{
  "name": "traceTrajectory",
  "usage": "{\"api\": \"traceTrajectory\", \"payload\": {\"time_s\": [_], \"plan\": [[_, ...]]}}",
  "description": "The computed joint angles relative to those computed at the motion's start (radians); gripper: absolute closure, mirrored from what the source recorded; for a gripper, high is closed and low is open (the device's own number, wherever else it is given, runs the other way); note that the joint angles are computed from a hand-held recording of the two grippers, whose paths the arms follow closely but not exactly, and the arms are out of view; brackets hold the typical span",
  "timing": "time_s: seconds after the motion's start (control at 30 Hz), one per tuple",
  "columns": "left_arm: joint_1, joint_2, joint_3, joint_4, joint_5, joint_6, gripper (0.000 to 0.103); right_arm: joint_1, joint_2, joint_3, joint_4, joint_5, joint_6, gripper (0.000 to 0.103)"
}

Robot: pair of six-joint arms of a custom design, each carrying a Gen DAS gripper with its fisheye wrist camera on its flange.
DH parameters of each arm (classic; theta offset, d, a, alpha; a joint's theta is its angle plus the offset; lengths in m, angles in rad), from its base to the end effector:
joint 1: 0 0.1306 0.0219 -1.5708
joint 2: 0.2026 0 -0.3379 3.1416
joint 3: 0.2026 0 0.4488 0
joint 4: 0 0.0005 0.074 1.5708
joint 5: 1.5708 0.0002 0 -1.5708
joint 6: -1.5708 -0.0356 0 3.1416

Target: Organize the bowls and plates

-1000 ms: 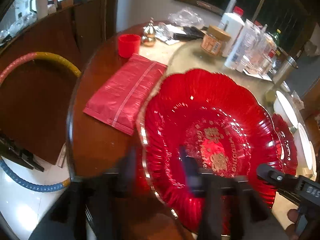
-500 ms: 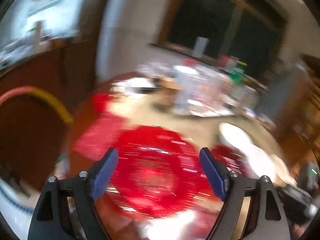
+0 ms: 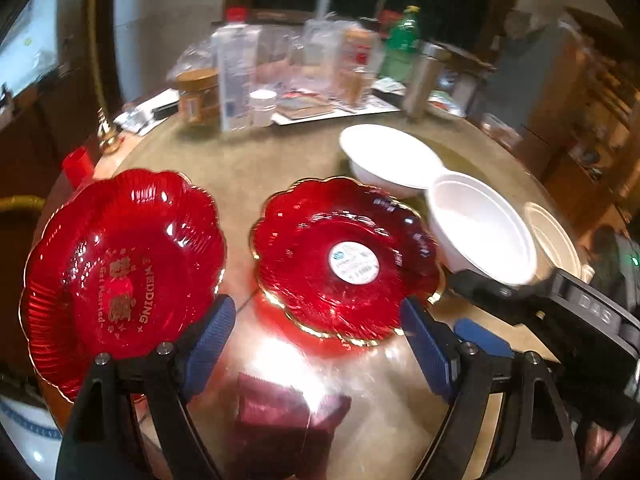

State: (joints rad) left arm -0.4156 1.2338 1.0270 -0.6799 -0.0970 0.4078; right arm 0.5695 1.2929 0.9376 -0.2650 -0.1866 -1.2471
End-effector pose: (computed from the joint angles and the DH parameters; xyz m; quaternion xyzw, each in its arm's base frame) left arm 0.4448 -0.1931 0.2884 -0.0126 0.9410 -0.0922 0.3253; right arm 0.4227 0.2779 0.2479 0.2540 0.8492 0.4101 0.2149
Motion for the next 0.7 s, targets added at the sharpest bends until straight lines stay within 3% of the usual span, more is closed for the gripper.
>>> {"api": "traceTrajectory", "payload": {"time_s": [0.1,0.3,0.37,0.43,0.5,0.63,0.7], "plan": [[0.004,0.031,0.023,-0.029,-0.017,0.019,0.019,-0.012,0.032,0.027,-0.004,-0.017,-0.003,0.041],[0.019,0.092,0.088,-0.083,0.027,0.071,0.018,-0.02,0.068,0.056,-0.003,-0.045,0.008,0.041],[0.026,0.103,0.105,-0.114,0.063,0.092,0.018,-0.022,0.071,0.056,0.006,-0.051,0.009,0.041],[0.052,0.112,0.133,-0.161,0.189,0.1,0.018,-0.025,0.066,0.045,0.028,-0.058,0.006,0.041],[0.064,0.121,0.165,-0.194,0.237,0.063,0.018,-0.028,0.07,0.041,0.056,-0.079,0.001,0.041],[0.111,0.174,0.26,-0.243,0.238,0.037,0.018,-0.031,0.079,0.038,0.085,-0.105,-0.001,0.041],[0.143,0.24,0.334,-0.282,0.287,0.024,0.018,-0.031,0.093,0.045,0.094,-0.124,-0.005,0.041]]}}
